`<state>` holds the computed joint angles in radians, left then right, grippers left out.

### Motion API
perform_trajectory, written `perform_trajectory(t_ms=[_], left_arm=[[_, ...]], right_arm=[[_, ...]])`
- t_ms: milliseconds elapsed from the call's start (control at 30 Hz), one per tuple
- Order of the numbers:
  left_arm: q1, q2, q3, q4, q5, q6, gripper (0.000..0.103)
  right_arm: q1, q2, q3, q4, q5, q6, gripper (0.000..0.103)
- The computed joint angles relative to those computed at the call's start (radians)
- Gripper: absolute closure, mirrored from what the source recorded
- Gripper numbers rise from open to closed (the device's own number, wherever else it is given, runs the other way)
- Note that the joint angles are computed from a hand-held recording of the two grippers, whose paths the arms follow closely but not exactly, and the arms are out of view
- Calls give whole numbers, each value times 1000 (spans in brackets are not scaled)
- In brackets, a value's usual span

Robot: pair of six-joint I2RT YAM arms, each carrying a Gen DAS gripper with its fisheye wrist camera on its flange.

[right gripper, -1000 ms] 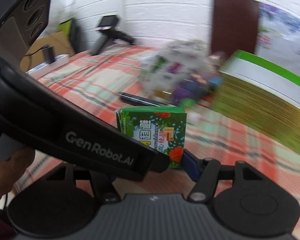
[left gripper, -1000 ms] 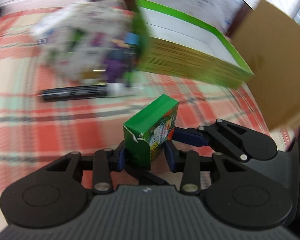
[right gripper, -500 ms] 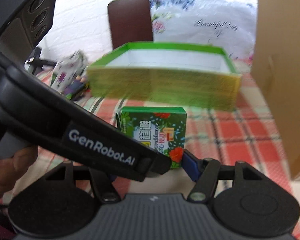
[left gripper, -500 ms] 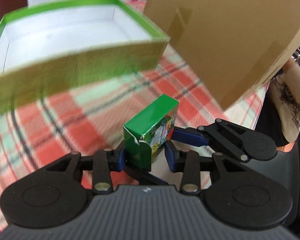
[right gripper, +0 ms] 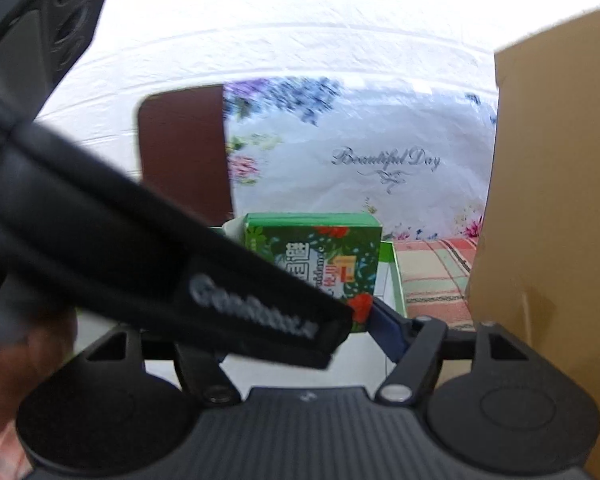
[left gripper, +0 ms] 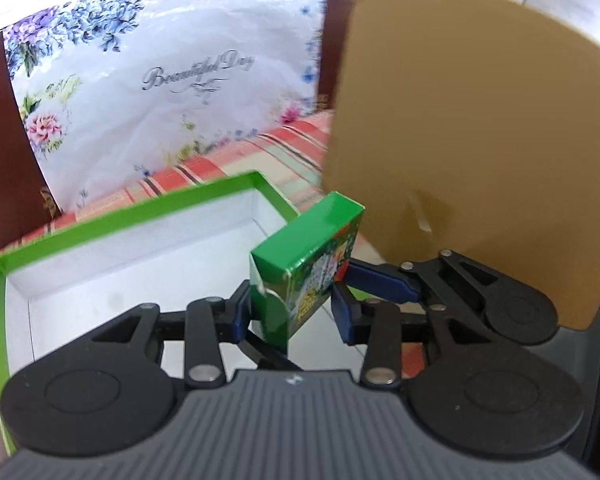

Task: Organize objects
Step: 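Lower the packet into the green-rimmed box and open the left gripper, then move the left gripper to the black marker with white cap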

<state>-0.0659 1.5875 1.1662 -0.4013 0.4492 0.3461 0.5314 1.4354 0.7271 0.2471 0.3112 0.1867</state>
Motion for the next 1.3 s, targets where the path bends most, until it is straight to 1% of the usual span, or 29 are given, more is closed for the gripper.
perform_trajectory(t_ms=[33, 67, 100, 133, 167, 233, 333, 400, 433, 533, 567, 600, 633, 700, 767, 833, 900, 967, 1033, 1100, 1167, 1233, 1300], left_arm=[[-19, 31, 13, 26, -38, -19, 57], [-28, 57, 22, 46, -71, -36, 57], [-32, 80, 38, 48, -99, -55, 57], [-30, 101, 68, 30, -121, -73, 57], [-17, 105, 69, 26, -118, -87, 57], [12, 80, 43, 28, -83, -96, 50], [40, -4, -52, 71, -99, -83, 50], [62, -99, -142, 92, -108, -61, 49], [61, -129, -181, 121, -121, -60, 46], [106, -286, -302, 136, -123, -30, 45], [129, -340, -339, 131, -118, -19, 44], [147, -376, -368, 131, -123, -15, 40], [177, -417, -395, 120, -116, -5, 38], [275, -477, -442, 89, -66, 31, 38], [400, -491, -465, 53, 2, 82, 38], [555, -467, -466, 8, 69, 157, 38], [694, -393, -440, -19, 113, 214, 38], [815, -294, -390, -51, 143, 246, 38], [901, -211, -343, -77, 168, 259, 38], [962, -159, -317, -86, 188, 285, 38], [991, -124, -301, -97, 201, 302, 38], [1016, -52, -247, -149, 227, 324, 38], [1017, 12, -198, -190, 244, 316, 38]], right_arm=[[-23, 51, 30, 15, -17, -4, 30], [-38, 100, 62, 14, -15, -3, 24], [-51, 147, 98, 8, -7, 4, 21], [-63, 165, 105, 9, -12, 18, 22], [-74, 165, 97, 15, -30, 35, 22], [-63, 113, 28, 56, -26, 51, 21], [6, 18, -84, 105, 27, 99, 21], [42, -39, -144, 146, 61, 136, 21], [87, -85, -184, 155, 101, 162, 21], [247, -205, -307, 204, 261, 230, 21], [290, -230, -327, 196, 290, 250, 20], [328, -247, -329, 164, 304, 272, 20], [355, -263, -330, 128, 298, 293, 20], [400, -267, -310, 54, 270, 334, 20], [446, -242, -288, 20, 254, 353, 20], [479, -201, -250, -5, 229, 345, 20], [518, -140, -203, -11, 207, 319, 20], [546, -83, -154, -20, 186, 284, 20], [561, -26, -101, -32, 146, 258, 20], [569, 33, -50, -47, 111, 239, 20], [592, 78, -5, -72, 110, 232, 20], [590, 125, 47, -92, 90, 224, 21], [589, 175, 105, -113, 73, 223, 26]])
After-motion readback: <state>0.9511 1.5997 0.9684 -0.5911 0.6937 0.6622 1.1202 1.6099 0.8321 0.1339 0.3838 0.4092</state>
